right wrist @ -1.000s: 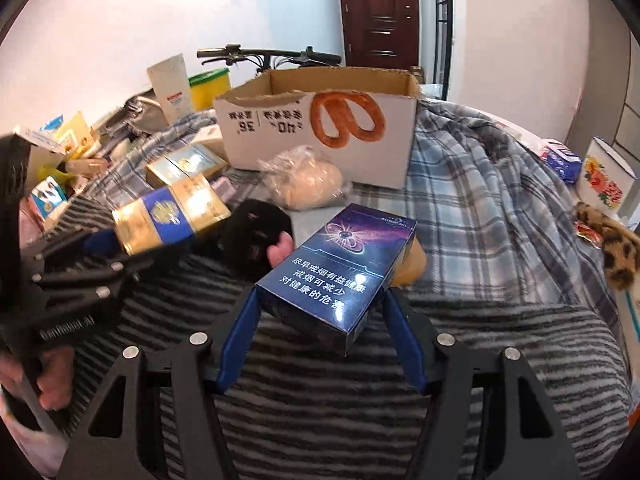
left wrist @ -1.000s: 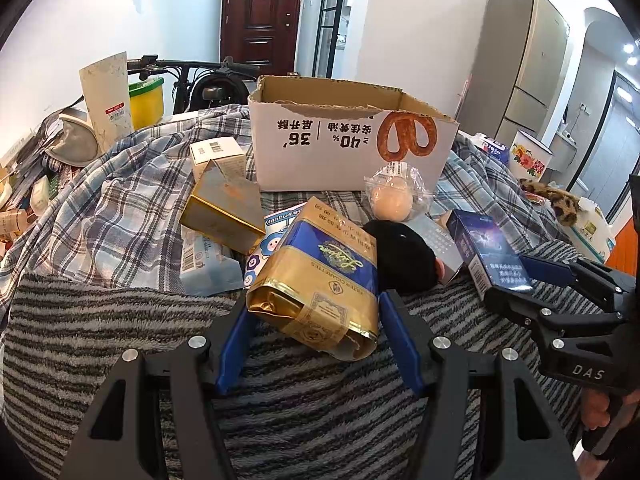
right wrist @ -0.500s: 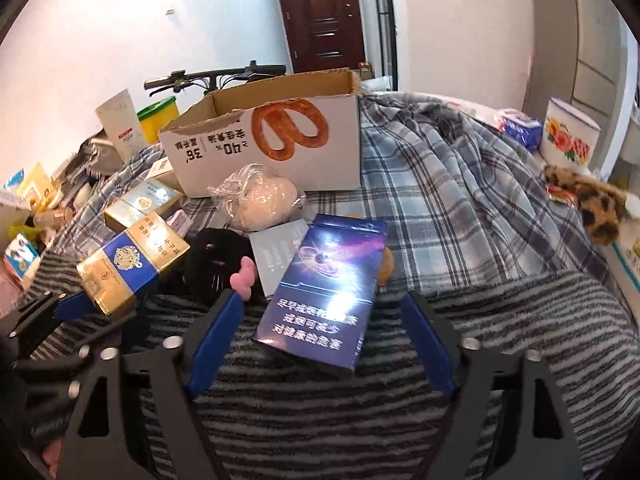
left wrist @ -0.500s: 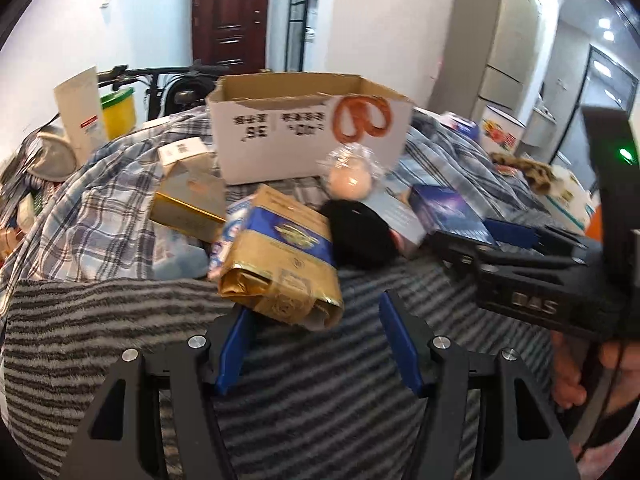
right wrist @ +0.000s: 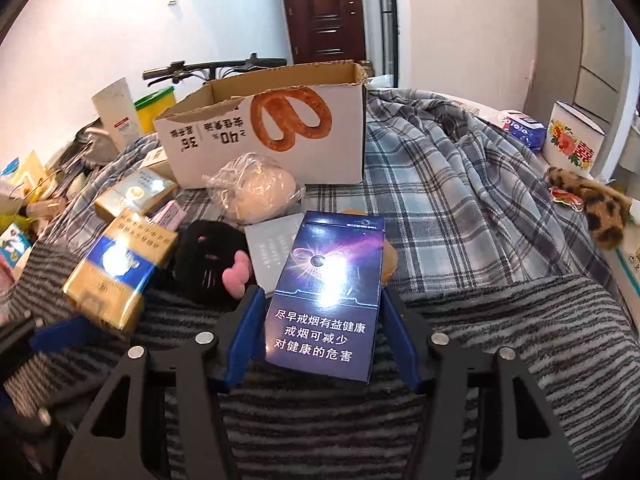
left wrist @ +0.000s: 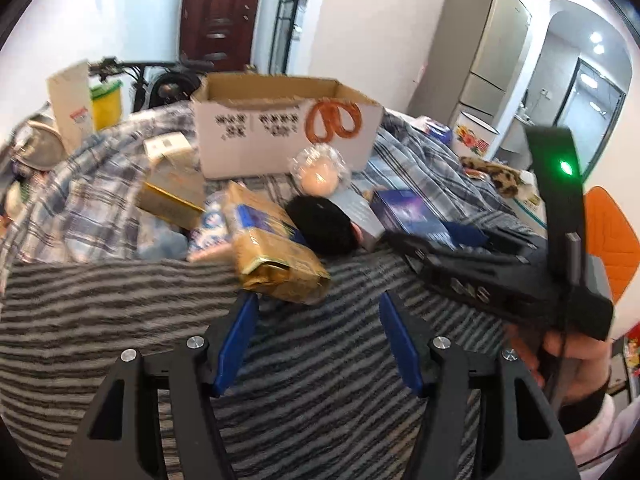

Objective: Organize objects
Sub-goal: 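Hold the gold pack and purple pack just above the blanket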

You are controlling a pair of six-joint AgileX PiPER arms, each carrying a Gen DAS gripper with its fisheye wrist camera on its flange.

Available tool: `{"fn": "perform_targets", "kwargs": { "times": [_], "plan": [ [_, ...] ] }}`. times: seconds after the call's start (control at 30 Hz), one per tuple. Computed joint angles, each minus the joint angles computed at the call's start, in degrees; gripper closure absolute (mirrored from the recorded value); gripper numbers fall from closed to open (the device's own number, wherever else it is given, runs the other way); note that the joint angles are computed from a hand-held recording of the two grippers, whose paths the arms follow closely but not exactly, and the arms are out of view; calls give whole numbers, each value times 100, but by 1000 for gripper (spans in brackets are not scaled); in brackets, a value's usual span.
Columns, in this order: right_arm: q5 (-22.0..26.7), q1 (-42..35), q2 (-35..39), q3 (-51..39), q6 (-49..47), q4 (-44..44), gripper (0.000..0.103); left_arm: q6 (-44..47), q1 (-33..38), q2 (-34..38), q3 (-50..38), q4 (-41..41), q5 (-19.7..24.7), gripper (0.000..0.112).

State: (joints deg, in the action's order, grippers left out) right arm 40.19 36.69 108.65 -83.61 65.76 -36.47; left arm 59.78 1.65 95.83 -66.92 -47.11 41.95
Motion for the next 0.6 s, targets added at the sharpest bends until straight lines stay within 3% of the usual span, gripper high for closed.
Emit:
{"fn": "perform_targets", "kwargs": {
  "times": [0.07, 0.17, 0.33, 0.47, 0.6],
  "plan": [
    [-86, 7, -120, 130, -351, 172, 47, -95, -61, -60, 30, 80, -230, 48],
    [10, 93, -263, 272, -773, 234, 47, -187, -90, 23, -86, 221, -229, 48],
    [70, 189, -457, 531, -738, 125, 47, -438, -186, -98, 62, 447, -864, 47],
    [3, 167, -605, 708, -324, -47, 45, -425, -191, -223, 127, 459, -1087, 45],
    [299, 286, -567, 653, 738, -737, 36, -855, -542, -286, 179, 1064, -1611, 43]
  ]
}}
